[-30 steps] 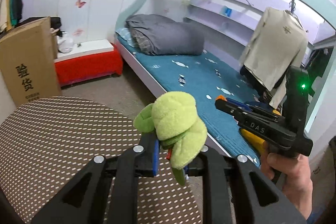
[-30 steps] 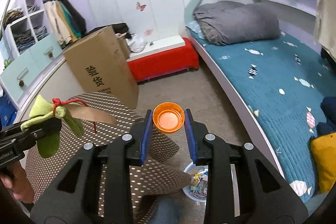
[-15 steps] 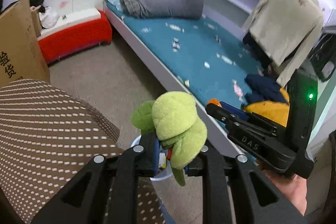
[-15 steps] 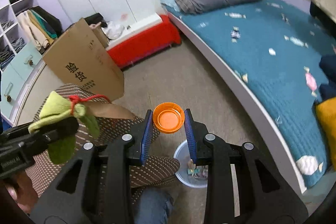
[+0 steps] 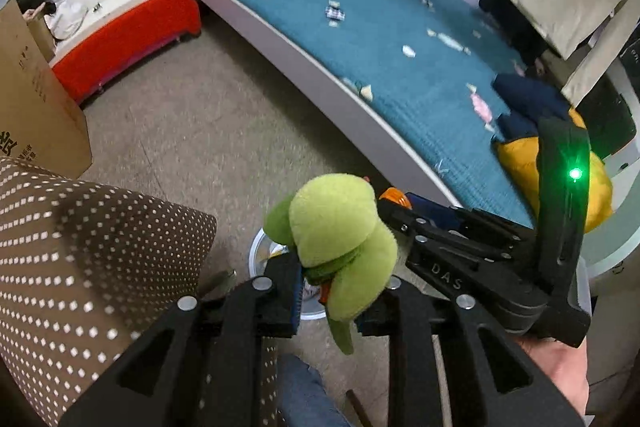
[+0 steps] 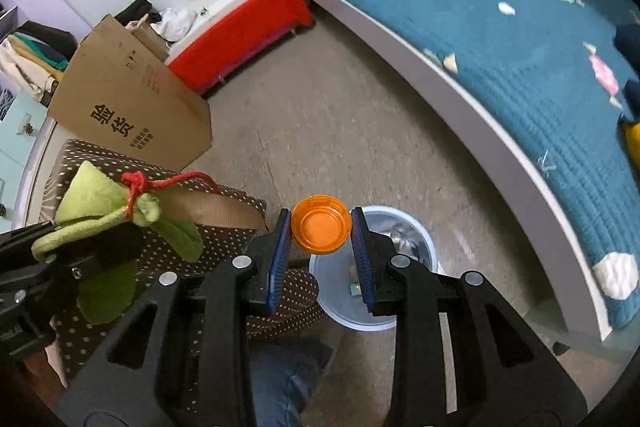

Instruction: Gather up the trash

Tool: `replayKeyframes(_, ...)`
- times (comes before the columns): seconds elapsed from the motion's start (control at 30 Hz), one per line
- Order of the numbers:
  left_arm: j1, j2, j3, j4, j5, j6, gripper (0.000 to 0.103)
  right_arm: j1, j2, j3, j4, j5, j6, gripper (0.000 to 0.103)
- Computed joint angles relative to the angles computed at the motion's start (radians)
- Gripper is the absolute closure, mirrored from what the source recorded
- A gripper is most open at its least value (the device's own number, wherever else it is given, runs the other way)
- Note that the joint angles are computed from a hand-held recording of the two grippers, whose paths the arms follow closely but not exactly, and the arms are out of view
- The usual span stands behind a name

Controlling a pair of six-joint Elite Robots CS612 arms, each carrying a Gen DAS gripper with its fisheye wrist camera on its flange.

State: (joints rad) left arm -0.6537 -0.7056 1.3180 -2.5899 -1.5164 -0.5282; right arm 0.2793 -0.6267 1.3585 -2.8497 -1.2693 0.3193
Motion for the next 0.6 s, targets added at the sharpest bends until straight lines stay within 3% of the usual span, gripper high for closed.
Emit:
replayKeyframes(0.03,0.000,0.008,-0.014,0.020,0.005,-0.006,0.069,0.000,0.004,-0.004,0.008,0.000,0.004,0.072)
replayKeyframes(0.1,0.000,0.014,-0.025,0.034,0.020,-0.025,0.032,-0.005,0.014,-0.011,0.023,0.022,0.020,0.051)
replayKeyframes(0.13,0.000,0.012,-0.023,0.031,0.030,-0.041,0.027,-0.008,0.017,-0.010,0.024,0.030,0.037,0.039)
replayKeyframes(0.2,-0.001,0.008,-0.016,0.002,0.056,-0.049,0.016,-0.009,0.021,-0.010,0.034,0.031,0.052,0.035)
replayKeyframes(0.4,-0.007,-0.017,0.021,-0.055,0.101,-0.056,0.014,-0.017,0.012,0.018,0.028,0.058,0.102,0.007)
replayKeyframes(0.6,-0.027,-0.069,0.100,-0.176,0.163,-0.059,0.011,-0.009,-0.020,0.049,0.018,0.005,0.109,0.006)
